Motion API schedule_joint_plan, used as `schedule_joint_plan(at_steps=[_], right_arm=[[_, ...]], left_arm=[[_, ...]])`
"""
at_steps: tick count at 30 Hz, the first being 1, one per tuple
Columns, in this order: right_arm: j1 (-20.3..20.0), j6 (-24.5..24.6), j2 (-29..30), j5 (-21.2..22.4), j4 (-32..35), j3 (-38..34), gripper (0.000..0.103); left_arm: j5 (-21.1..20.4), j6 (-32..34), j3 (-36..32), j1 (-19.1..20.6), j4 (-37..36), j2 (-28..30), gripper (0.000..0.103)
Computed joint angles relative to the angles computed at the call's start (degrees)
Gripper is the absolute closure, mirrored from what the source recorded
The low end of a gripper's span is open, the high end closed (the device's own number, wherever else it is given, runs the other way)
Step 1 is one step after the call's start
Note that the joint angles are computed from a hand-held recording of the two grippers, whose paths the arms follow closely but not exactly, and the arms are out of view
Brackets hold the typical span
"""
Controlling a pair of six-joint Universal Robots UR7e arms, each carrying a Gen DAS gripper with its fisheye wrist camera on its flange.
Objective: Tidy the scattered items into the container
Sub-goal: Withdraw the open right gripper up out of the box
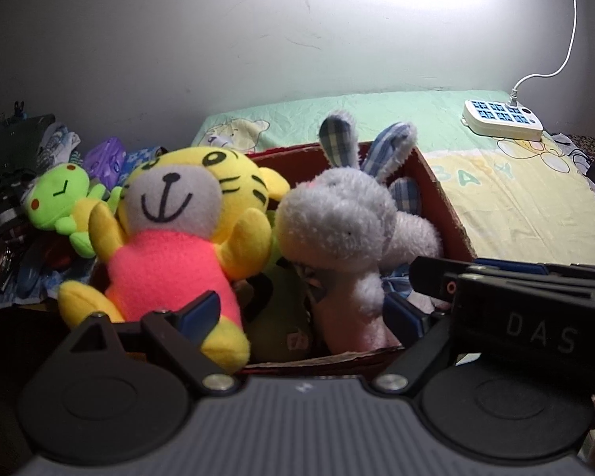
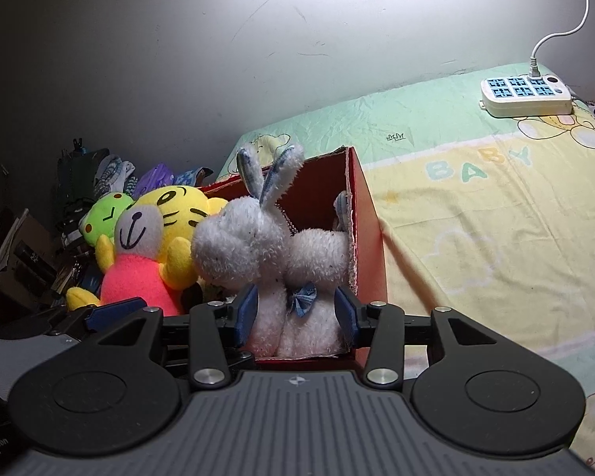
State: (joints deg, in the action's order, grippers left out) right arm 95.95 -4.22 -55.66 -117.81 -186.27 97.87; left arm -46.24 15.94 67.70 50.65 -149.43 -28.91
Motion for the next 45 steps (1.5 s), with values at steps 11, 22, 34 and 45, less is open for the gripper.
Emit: schedule_joint_plan(at_steps=[11, 22, 34, 45], right_arm=[[0.85, -1.38, -0.93, -3.92, 1.76, -1.14, 0.056], [1.84, -2.4, 0.67, -12.92, -1.41, -3.66, 0.045], [3.22, -4.24, 5.28, -24.56, -5.27, -8.87, 0.02], [3.64, -3.83, 5.53, -25.81, -1.34, -9.93, 0.016]], left_arm=[[0.91, -1.83, -0.54, -0.98, 2.12, -0.78, 0.015], [2.09, -5.16, -3.86, -1.76, 8.75, 0.62, 0.015], [2.19, -2.29, -5.22, -1.92, 6.22, 1.84, 0.015], [2.11, -3.04, -7.1, -1.55, 7.28, 2.75, 0.015]])
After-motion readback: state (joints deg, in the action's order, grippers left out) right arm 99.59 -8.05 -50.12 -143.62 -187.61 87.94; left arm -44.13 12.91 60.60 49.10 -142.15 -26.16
